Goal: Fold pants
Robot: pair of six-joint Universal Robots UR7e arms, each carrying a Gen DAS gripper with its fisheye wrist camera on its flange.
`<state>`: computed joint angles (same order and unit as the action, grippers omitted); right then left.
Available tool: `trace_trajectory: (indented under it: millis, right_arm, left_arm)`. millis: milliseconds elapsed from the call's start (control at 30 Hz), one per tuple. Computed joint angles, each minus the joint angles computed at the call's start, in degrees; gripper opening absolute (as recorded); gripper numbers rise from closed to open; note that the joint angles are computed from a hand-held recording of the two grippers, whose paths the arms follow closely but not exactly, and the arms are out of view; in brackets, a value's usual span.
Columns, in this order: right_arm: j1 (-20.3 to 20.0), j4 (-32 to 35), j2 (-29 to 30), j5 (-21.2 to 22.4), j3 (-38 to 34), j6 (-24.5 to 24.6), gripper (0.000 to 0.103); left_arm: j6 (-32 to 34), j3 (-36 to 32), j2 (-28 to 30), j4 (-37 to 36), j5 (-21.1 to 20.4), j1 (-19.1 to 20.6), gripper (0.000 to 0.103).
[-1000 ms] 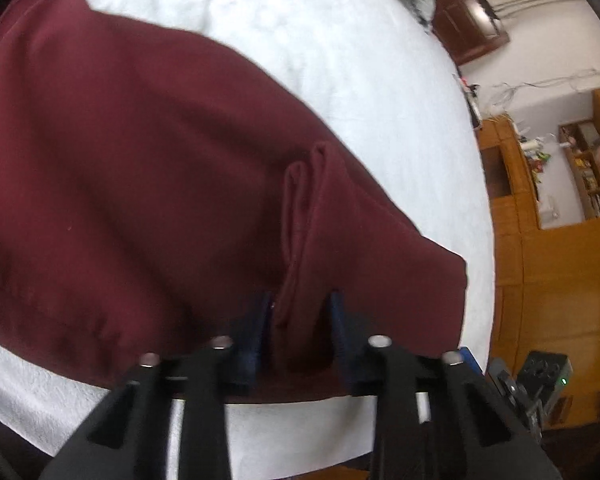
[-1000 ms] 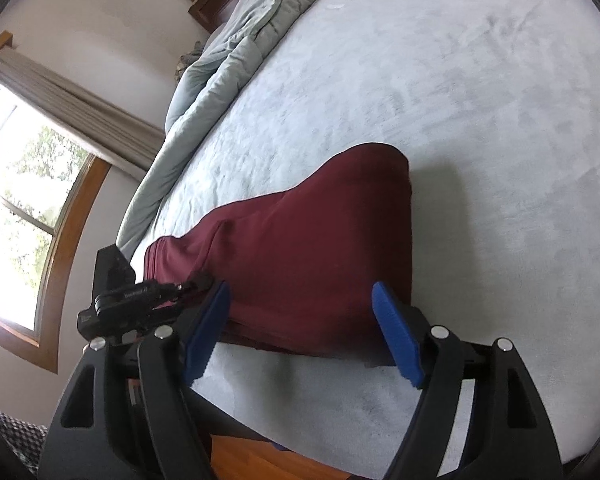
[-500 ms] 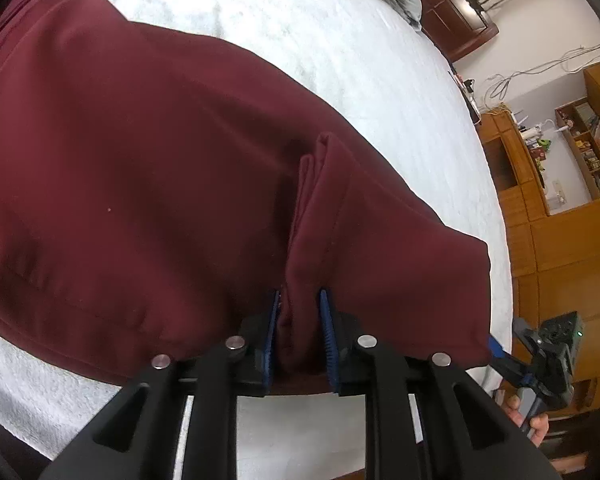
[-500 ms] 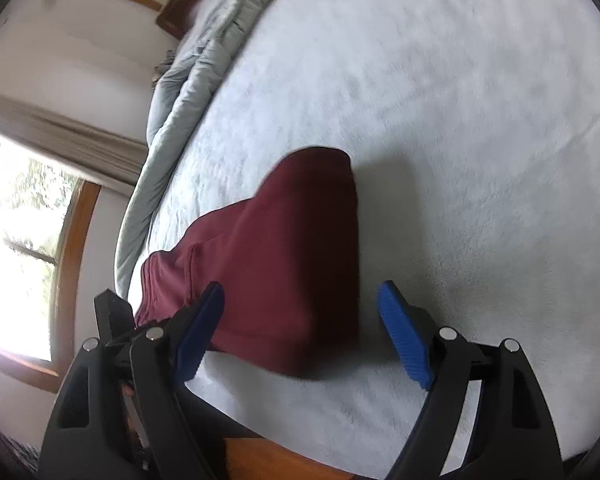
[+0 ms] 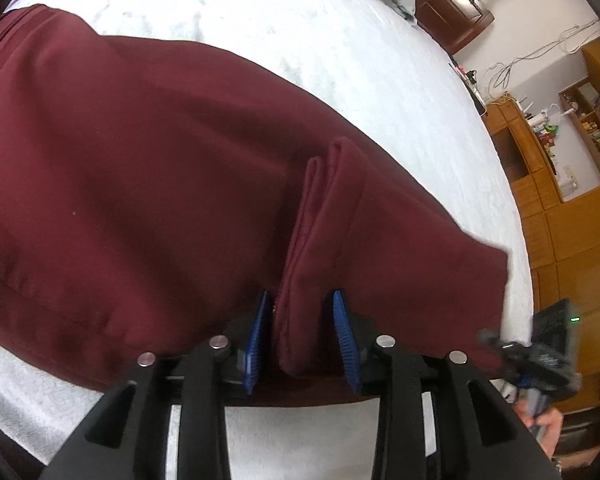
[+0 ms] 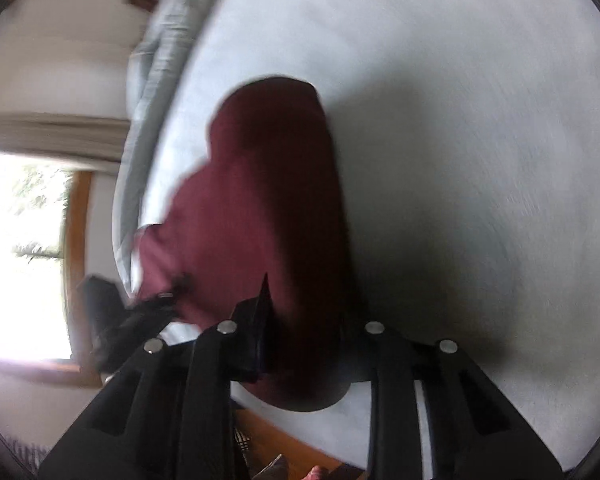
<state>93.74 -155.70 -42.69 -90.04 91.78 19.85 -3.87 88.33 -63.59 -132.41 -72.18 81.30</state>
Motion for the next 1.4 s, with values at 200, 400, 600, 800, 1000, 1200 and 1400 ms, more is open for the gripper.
trace_trajectory:
  millis: [200, 400, 600, 800, 1000, 1200, 1400]
  right_arm:
    - [2.3, 1.4, -1.0, -4.7, -0.8, -2.7, 0.051]
    - [9.6, 0.7, -0.2, -22.5, -4.7, -9.9, 0.052]
    - [10.3, 5.3, 6.8, -18.3, -16.4, -14.4, 0.052]
    - [7.7, 10.0, 9.9, -18.9, -20.1, -10.7, 0.048]
    - [8.4, 7.7, 9.9, -18.5, -19.7, -11.8, 0.057]
    - [11.6, 1.7, 7.1, -14.0, -14.4, -12.3, 0.065]
    - [13.7, 4.8, 11.3, -12.5, -17.8, -12.2, 0.066]
  left_arm:
    - [0.1, 0.3, -1.3, 1.0, -1.1, -0.7, 0.056]
    - [3.5, 4.6, -4.1, -10.1, 4.9, -3.5, 0.062]
    - [7.4, 1.1, -0.5, -9.3, -7.2, -4.1, 0.062]
    - [8.1, -3.2, 5.9, -3.7, -3.3, -3.0, 0.056]
    - [8.8, -3.4, 5.0, -3.0, -4.5, -3.0, 0.058]
    - [5.0, 0.5, -3.8, -4.9, -2.0, -1.8, 0.076]
    - [-0.6, 2.6, -12.1, -4.5, 5.6, 2.2, 0.077]
